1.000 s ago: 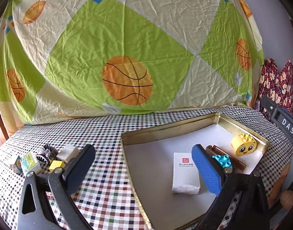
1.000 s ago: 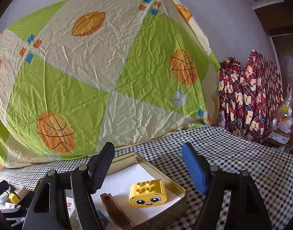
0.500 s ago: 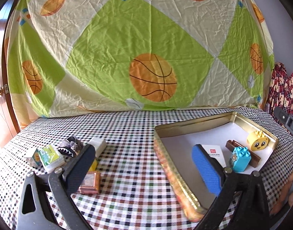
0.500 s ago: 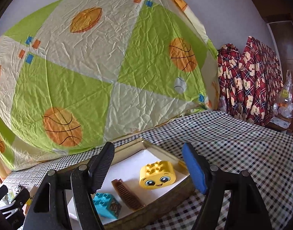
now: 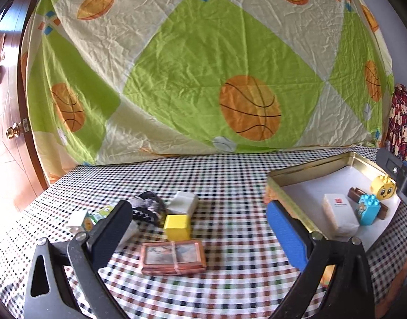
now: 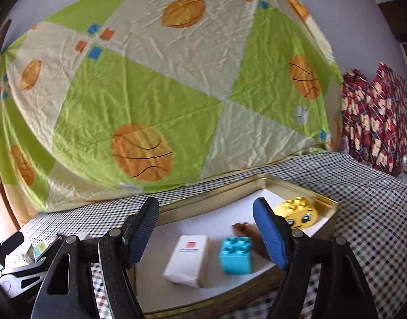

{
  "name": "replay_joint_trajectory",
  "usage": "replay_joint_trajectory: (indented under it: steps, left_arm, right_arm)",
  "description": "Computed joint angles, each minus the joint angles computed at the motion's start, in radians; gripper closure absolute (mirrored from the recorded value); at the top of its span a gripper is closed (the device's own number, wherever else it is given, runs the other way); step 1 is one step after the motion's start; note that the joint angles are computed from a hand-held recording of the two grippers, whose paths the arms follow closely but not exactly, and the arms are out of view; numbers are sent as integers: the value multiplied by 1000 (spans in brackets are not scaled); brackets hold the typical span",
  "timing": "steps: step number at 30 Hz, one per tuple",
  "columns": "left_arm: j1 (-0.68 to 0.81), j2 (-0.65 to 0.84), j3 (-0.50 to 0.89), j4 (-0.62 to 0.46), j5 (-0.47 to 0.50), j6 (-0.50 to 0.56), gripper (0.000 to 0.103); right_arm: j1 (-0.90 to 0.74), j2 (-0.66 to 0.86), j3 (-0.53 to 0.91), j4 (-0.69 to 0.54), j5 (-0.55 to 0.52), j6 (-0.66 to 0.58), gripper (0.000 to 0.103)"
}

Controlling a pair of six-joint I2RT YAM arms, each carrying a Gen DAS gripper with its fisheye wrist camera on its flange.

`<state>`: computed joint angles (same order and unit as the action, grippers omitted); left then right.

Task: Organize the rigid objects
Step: 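Move both open tools from the tin toward the remaining objects on the table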

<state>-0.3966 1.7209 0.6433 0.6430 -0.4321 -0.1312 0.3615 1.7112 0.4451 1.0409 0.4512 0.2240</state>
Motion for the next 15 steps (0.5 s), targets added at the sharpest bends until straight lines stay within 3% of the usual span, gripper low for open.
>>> replay_joint_trajectory:
  steps: [5,15]
  left_arm:
    - [90,-14,-15,-8,48,5,1]
    - [296,22,17,0,106,127,1]
  right_arm:
    - [85,45,73,-64,22,25,28]
    - [216,136,216,-162,48,33,28]
